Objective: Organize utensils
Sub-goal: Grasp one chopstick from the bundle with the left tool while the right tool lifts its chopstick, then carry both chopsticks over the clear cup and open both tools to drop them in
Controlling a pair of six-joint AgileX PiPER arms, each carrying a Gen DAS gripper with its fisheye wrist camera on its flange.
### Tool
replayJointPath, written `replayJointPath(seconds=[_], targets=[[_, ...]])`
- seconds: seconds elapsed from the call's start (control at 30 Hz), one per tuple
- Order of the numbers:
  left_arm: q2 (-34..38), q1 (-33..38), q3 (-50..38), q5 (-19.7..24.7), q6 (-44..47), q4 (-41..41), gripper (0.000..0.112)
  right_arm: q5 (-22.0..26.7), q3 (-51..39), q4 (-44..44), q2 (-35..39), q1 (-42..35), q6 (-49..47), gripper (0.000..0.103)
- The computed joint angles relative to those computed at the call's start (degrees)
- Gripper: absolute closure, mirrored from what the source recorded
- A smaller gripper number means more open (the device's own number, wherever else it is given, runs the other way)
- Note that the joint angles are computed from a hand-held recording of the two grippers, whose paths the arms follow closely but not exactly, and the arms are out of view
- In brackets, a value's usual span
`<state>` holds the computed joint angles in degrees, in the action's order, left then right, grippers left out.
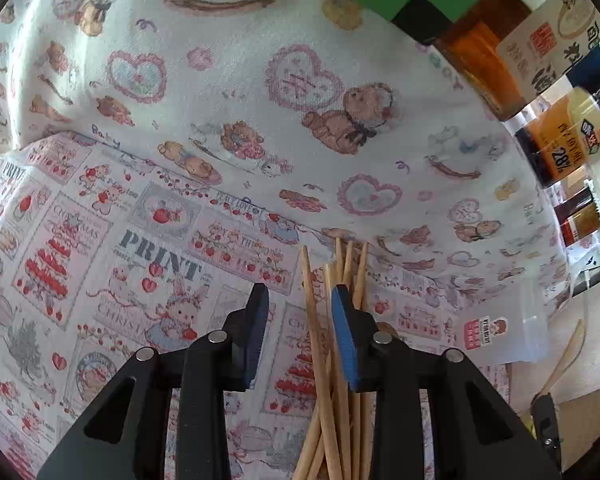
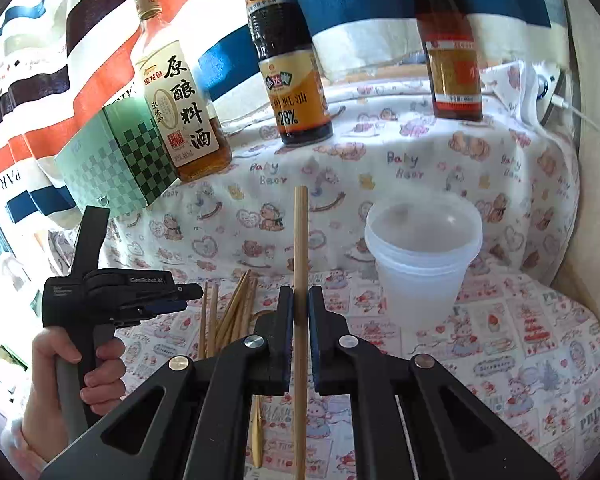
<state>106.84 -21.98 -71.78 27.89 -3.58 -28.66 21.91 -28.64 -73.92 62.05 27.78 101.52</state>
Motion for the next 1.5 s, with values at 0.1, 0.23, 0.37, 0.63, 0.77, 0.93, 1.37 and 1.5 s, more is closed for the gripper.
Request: replayJointPath(seconds=[0.1, 0.23, 0.37, 0.63, 0.77, 0.93, 1.37, 1.5], targets=[[4.18, 1.50, -5.70, 5.26, 3.44, -3.43, 0.084, 2.00, 0.42, -1.11, -0.46, 1.56, 1.76, 0.095], [8.66, 2.40, -11.52, 9.12, 3.36, -3.57, 0.092, 2.58, 0.55, -2.22, -0.40, 1.85, 3.46, 0.095], [9.84, 4.06, -11.57, 10.14, 10.64, -12.09, 0.106, 3.31, 0.74, -3.13, -0.26, 1.46, 4.48, 0.095], [-5.46, 1.65, -3.69, 7.10, 12.48, -5.91, 0.106, 8.58, 1.34, -6.25, -1.62, 5.60, 7.77, 0.095], [-13.99, -3.13, -0.13, 2.63, 3.69, 7.71, 0.106, 10.86, 2.47, -9.22, -4.65, 8.40, 10.63, 0.095], [-16.44, -6.06, -1.35, 3.58, -2.55, 14.45, 0.106, 11.59, 2.53, -9.44, -5.80, 9.46, 10.85, 0.095], [-23.16, -9.81, 3.58, -5.20, -9.87, 24.12, 0.106, 6.32, 3.71, -11.55, -6.51, 3.68, 13.46, 0.095], [-23.99, -9.84, 2.57, -5.07, -10.05, 24.70, 0.106, 9.47, 4.31, -12.87, -9.20, 7.25, 14.34, 0.095]])
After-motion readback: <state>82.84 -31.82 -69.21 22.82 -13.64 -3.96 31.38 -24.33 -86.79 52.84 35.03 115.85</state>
